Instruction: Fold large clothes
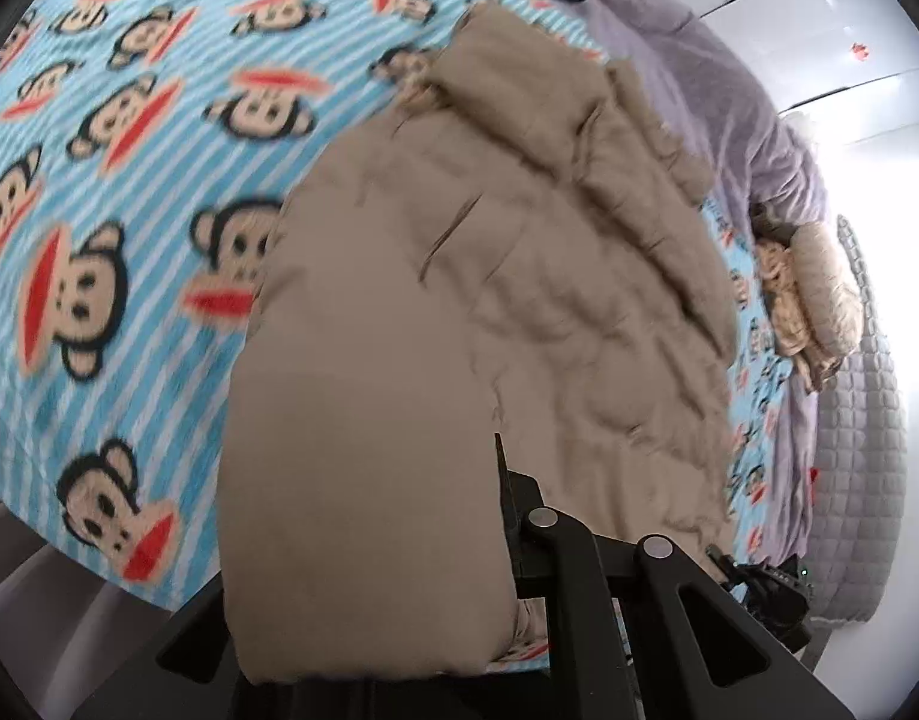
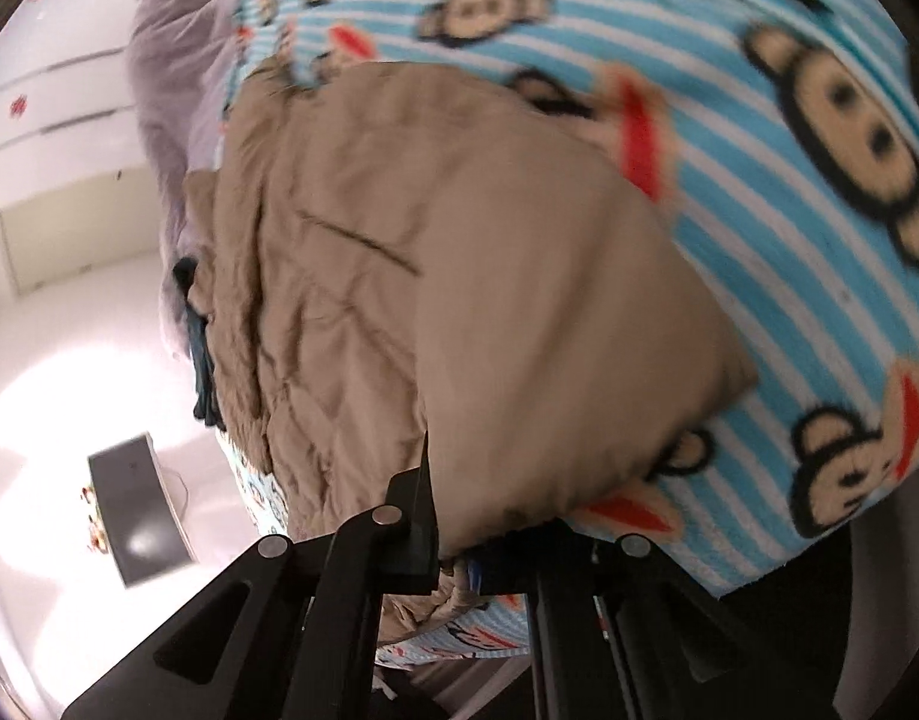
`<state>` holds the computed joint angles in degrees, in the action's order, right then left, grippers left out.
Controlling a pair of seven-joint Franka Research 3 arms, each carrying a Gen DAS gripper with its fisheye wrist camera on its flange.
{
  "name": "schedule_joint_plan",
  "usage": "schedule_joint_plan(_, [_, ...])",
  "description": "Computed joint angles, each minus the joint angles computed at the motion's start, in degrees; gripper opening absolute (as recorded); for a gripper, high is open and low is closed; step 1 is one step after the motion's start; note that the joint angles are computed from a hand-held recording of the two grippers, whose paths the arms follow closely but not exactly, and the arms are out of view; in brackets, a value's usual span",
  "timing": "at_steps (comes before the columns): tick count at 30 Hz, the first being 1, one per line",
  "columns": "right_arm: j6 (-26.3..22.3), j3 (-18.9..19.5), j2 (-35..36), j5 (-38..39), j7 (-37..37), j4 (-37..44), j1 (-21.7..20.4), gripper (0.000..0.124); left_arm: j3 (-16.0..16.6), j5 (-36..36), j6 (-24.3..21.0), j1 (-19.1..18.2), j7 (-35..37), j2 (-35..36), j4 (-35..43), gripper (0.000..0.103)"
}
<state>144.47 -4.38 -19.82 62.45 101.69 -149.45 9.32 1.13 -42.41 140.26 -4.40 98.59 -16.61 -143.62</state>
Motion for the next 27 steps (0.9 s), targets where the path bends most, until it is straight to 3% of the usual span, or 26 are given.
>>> schedule_joint_plan(6, [-2.5,-0.9,2.4,-4.1,-2.5,7.8,-1.2,0.006,-1.1,-1.4,3.4,-0.9,-2.0,1.1,6.9,0.014])
schedule_joint_plan(13, [-9.1,-1.6,12.6,-8.0,-11.6,27.2,-3.2,0.006,-2.9,0.7,9.9,-1.5,-7.0,6.6,18.6,0.014])
schedule_joint_plan(16, [-11.9,-1.1,18.1,-7.4,-14.6,35.4,-4.8,0.006,-3.9,4.3,10.1,-0.7,-10.3,9.8,23.1,0.014])
schedule_joint_plan(22, [-15.1,1.8,31.1,-12.2,-14.2,53.2,-7.7,0.006,-5.7,8.0,4.1,2.4,-10.9,19.4,35.7,0.014])
schedule_joint_plan(27, [-16.2,4.2,42.3,-19.0,-9.1,68.5,-8.6,0.006,-8.1,15.9,-4.6,5.5,-13.3,33.2,54.0,0.014])
